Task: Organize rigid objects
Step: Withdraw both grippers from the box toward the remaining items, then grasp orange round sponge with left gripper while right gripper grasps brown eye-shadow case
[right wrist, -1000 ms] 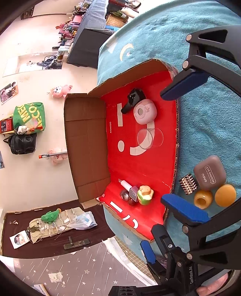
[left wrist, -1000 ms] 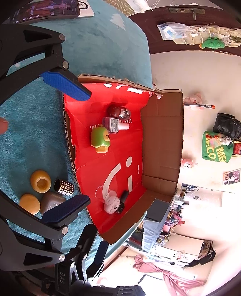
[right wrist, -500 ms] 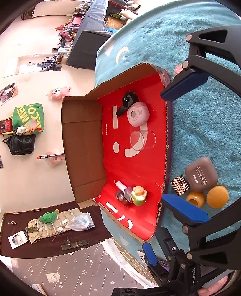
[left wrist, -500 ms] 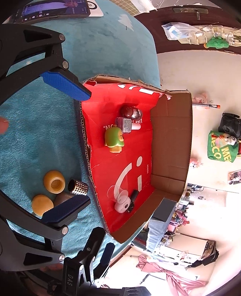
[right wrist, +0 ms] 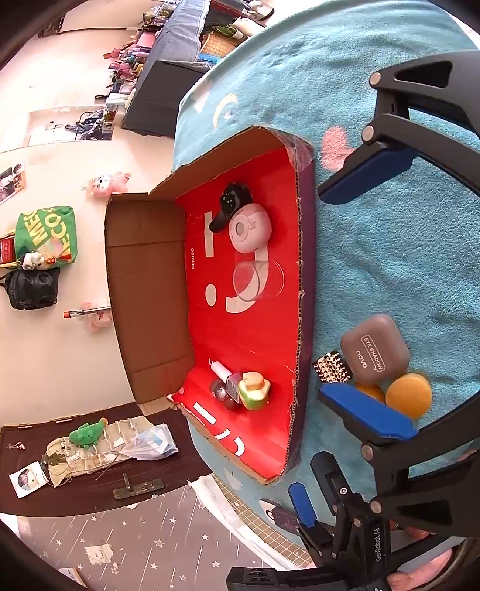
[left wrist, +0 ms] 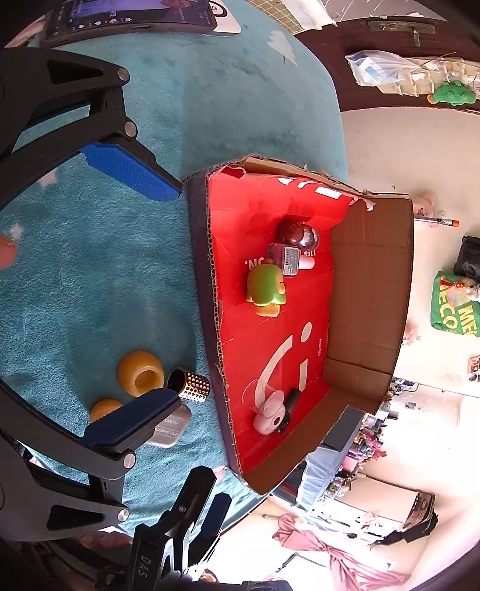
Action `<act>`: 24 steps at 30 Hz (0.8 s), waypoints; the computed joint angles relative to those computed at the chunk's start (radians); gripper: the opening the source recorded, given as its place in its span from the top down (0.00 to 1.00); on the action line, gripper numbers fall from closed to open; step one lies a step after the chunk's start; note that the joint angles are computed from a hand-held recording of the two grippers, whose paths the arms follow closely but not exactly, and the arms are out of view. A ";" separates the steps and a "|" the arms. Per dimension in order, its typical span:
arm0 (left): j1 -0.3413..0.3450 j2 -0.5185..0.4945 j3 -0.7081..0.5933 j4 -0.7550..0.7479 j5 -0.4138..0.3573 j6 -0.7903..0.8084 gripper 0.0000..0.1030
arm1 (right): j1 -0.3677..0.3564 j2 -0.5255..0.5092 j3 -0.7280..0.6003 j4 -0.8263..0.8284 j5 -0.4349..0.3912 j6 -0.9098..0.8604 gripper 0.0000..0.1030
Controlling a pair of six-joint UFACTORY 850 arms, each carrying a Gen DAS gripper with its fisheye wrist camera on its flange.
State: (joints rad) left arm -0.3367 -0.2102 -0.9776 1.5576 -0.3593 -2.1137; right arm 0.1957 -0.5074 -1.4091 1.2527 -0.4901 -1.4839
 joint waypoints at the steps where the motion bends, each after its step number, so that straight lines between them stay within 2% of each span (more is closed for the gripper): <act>1: -0.003 -0.003 -0.001 -0.012 0.003 0.012 0.00 | 0.000 0.001 0.003 -0.005 0.002 0.004 0.04; 12: -0.034 -0.026 -0.011 -0.062 0.063 0.061 0.00 | -0.008 -0.007 0.025 -0.099 0.051 0.091 0.05; 24: -0.065 -0.086 -0.063 -0.171 0.133 0.194 0.00 | -0.031 -0.019 0.021 -0.142 0.050 0.154 0.06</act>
